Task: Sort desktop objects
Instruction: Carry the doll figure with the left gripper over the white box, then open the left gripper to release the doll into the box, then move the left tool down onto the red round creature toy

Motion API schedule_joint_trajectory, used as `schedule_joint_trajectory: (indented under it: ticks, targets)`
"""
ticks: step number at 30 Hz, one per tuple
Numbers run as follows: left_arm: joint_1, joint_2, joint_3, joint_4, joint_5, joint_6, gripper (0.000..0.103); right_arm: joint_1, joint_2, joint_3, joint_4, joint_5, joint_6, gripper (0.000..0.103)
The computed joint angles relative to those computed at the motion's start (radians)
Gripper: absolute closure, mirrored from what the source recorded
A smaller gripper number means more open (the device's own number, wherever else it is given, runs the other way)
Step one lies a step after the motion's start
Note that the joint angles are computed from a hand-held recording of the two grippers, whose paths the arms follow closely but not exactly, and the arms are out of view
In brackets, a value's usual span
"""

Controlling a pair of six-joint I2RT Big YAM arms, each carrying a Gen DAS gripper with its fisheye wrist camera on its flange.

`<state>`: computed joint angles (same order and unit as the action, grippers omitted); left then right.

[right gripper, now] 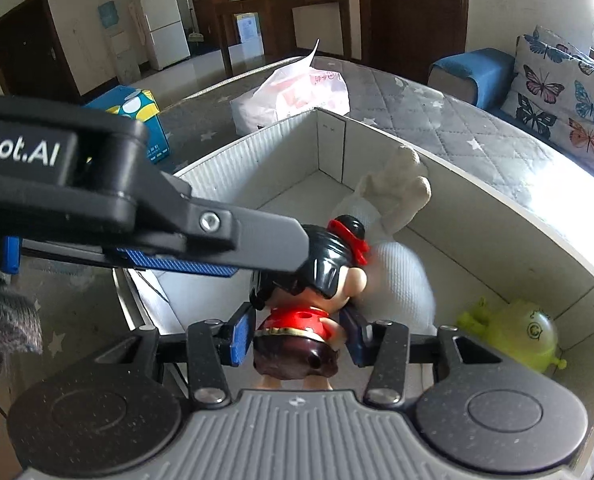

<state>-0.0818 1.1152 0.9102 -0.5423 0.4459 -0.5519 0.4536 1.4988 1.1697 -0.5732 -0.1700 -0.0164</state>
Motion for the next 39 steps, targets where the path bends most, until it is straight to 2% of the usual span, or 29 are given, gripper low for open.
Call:
schedule_joint_trajectory:
  ticks: [8,17,19,26,28,39]
  targets:
    - [-0.003,-0.023,-0.010,-0.001,-0.013,0.006,0.055,0.004,-0.048,-0.040,0.048,-0.010,0.008,0.054]
    - [-0.030,-0.086,-0.034,-0.011,-0.027,0.015,0.055,-0.005,-0.169,-0.127,0.109,0.001,0.043,0.054]
    - [-0.046,-0.106,-0.040,-0.019,-0.035,0.020,0.055,-0.009,-0.204,-0.151,0.114,0.003,0.046,0.049]
    - [-0.120,-0.180,-0.075,-0.036,-0.063,0.032,0.055,-0.017,-0.358,-0.258,0.126,0.034,0.043,0.046]
    - [-0.152,-0.200,-0.087,-0.039,-0.078,0.029,0.055,-0.015,-0.408,-0.291,0.125,0.052,0.043,0.041]
    - [-0.334,-0.281,-0.139,-0.043,-0.157,0.007,0.055,0.018,-0.651,-0.445,0.089,0.163,0.025,0.033]
